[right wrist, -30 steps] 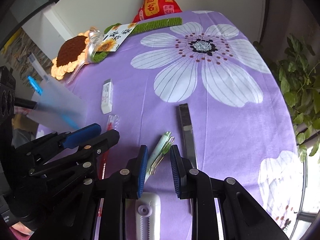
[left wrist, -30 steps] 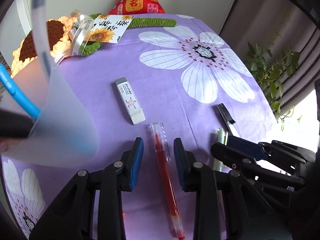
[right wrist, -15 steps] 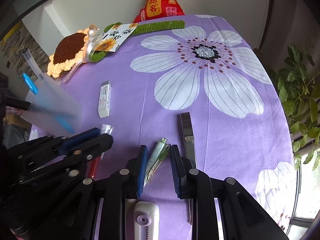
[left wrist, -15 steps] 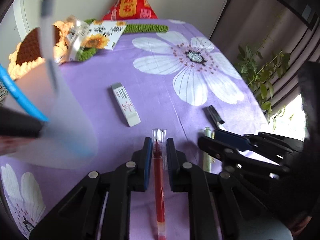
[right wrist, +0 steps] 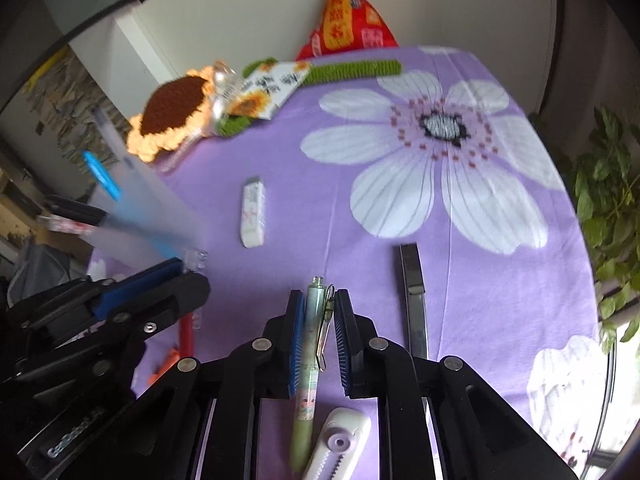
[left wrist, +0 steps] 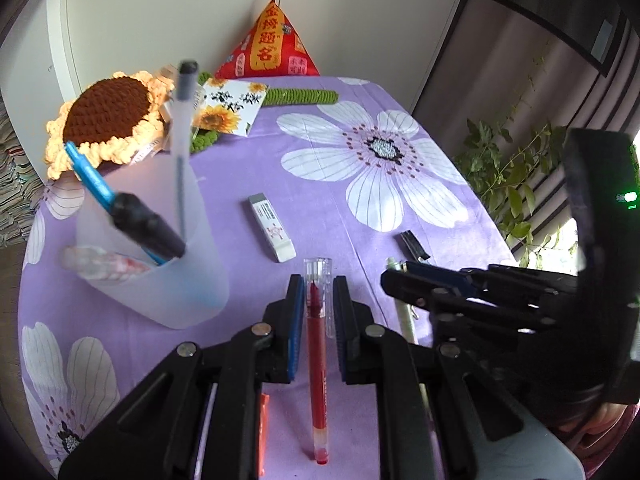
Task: Organize stationery
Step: 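Lift both pens upright and carry them toward the frosted cup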
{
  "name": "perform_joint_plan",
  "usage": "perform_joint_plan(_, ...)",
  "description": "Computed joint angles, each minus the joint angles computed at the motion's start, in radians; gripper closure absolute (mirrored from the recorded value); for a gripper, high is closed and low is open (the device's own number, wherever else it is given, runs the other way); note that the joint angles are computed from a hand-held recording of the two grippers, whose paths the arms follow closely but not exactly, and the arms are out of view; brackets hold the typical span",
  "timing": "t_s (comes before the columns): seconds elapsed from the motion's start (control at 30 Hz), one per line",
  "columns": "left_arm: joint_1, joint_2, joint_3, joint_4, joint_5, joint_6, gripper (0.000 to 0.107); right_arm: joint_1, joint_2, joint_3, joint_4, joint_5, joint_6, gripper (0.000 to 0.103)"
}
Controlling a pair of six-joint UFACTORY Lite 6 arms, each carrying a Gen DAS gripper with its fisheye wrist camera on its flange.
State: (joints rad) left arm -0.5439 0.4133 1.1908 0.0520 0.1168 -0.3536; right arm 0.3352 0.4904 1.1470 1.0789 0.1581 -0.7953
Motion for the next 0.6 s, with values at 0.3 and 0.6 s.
perform_joint_plan(0.3,0.001,-0.148,-0.110,0.107,-0.037,-0.103,0.095,0.014,-0.212,-0.129,0.271,-0.001,-0.279,0.087)
perform_joint_plan(0.6,-0.003,-0.275,-0.186,0.465,-0.041,-0.454,0.095,0.048,-0.340,-0.202,0.298,-0.035,-0.318,0.089)
